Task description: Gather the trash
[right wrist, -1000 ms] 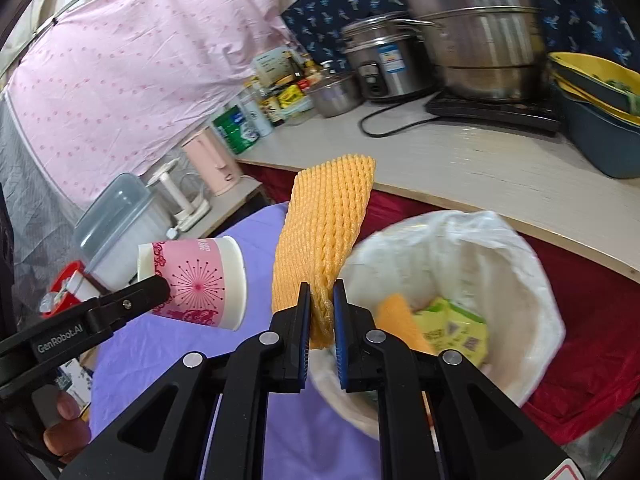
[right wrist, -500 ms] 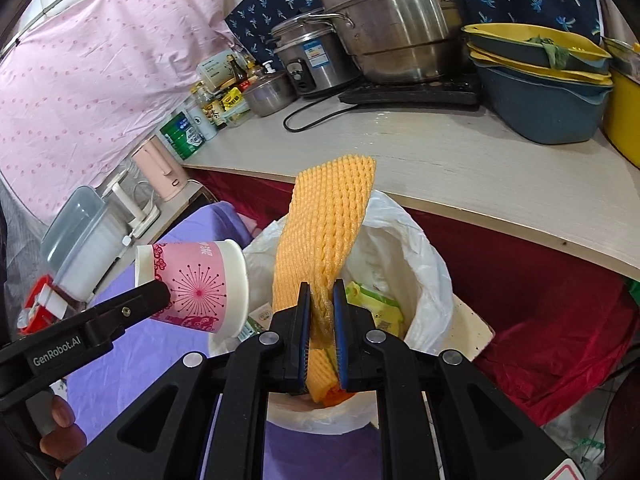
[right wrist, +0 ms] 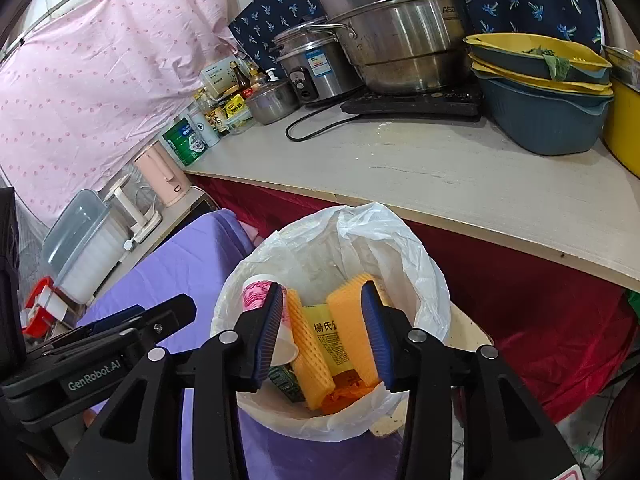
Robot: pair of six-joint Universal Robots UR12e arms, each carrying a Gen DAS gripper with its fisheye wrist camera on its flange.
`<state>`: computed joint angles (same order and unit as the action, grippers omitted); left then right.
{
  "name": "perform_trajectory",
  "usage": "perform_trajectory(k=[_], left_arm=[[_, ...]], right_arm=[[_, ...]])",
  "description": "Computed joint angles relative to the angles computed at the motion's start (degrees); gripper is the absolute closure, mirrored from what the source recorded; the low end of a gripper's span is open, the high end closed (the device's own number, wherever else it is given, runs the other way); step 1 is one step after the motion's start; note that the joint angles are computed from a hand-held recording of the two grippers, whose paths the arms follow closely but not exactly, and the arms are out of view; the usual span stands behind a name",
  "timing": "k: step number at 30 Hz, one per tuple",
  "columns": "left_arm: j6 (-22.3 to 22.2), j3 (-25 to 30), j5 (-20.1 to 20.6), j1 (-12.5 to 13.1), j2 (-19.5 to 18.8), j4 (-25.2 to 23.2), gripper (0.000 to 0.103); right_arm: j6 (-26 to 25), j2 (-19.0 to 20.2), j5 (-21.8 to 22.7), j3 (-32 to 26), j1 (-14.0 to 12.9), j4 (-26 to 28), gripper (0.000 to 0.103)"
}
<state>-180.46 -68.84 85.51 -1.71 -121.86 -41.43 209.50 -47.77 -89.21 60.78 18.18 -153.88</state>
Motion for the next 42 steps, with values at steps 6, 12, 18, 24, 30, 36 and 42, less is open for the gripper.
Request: perform_trajectory(k=[6,12,18,24,30,36,42], left_arm=[[-0.23,-0.37,0.58,0.05,0.41,0.56,0.032],[-0.60,-1.78,2.32,0.06,1.46,2.08,0.025],[-1.62,-3.74,4.36,0.23,2.88,3.99,0.016],[-1.87,-6.77,7.24,0.32,4.85,5.62,0.015],[-2.79,-9.98,9.83,0.47,6.98,6.18,0.012],[-3.92,-13.34,11.64,0.79,9.15,7.20,0.012],[-4.27,-16.20,12.74,0.99,11.12,7.66,0.010]], right_arm=[[-0.48,-0.37,-0.45,-0.08,0.04,-0.16,0.053],[-1.87,-1.06,-1.04,0.20,0.29,0.10,0.044],[-4.60,-2.28,-2.56,1.13,0.96,0.80,0.038],[-7.07,-3.63,-4.35,2.39,1.81,1.74,0.031],[-8.24,-5.24,-4.17,4.70,2.40,2.11,0.024],[-10.72,-6.58,-5.94,6.57,3.60,2.31,0.019],[-11.02,-7.83,-5.12,8.57,4.06,2.33,0.015]])
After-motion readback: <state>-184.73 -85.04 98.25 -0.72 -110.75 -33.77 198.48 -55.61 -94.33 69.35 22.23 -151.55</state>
